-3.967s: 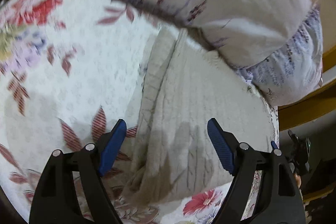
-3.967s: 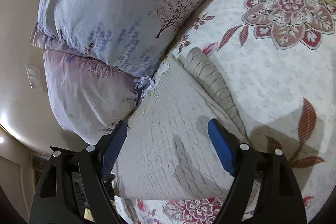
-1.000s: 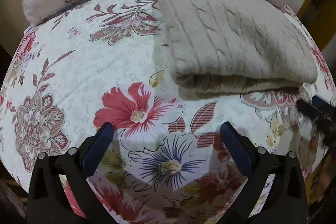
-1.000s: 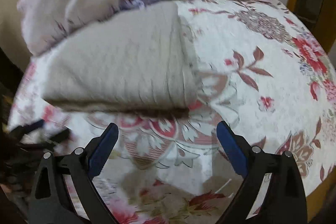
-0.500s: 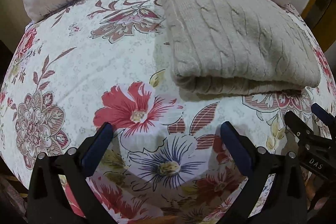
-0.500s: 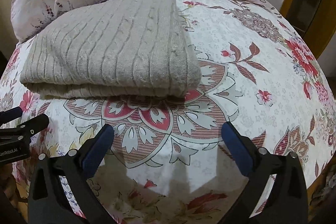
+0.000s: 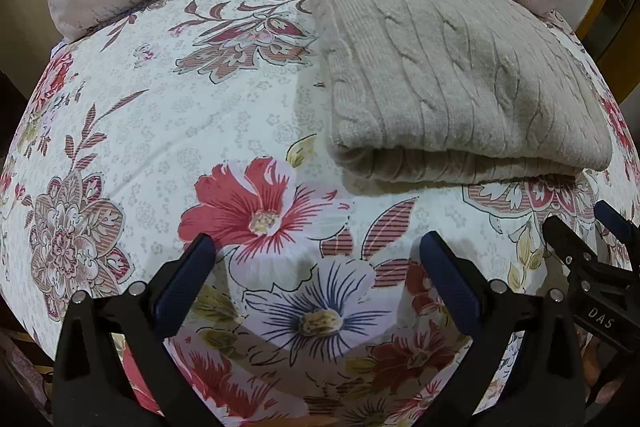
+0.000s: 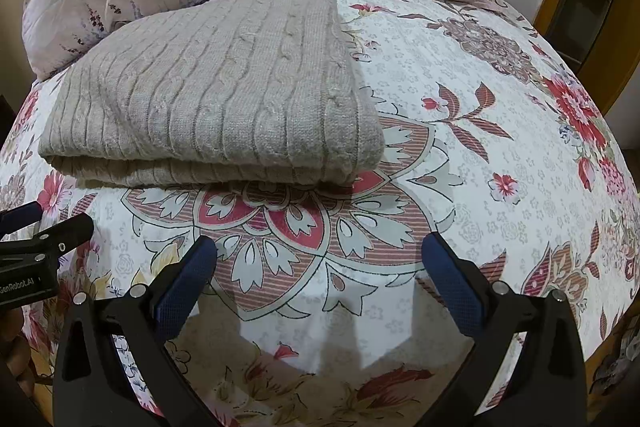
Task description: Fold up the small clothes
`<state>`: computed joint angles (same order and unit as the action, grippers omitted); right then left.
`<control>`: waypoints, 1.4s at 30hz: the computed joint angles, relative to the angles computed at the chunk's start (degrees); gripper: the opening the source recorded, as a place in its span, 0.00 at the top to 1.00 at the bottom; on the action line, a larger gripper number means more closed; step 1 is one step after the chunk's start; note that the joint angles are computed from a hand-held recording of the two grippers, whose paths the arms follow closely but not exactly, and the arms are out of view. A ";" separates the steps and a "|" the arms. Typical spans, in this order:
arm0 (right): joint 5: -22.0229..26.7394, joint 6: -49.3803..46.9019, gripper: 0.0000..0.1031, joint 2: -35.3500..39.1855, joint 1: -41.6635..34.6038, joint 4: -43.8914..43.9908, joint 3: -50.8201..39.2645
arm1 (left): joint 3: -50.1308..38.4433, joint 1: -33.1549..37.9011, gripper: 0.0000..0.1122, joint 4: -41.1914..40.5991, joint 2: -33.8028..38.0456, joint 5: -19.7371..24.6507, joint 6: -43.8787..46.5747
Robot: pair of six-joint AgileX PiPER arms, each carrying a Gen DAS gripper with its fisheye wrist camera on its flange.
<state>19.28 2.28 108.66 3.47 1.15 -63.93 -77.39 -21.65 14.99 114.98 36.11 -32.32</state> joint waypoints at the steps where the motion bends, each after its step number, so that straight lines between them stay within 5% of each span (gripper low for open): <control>1: -0.04 -0.01 0.01 -0.02 0.02 -0.01 0.04 | -0.01 0.02 0.10 -0.03 0.00 0.01 0.06; 42: -0.27 0.75 0.01 -0.07 0.13 -0.54 0.26 | -0.02 0.15 0.10 -0.12 0.07 -0.20 0.38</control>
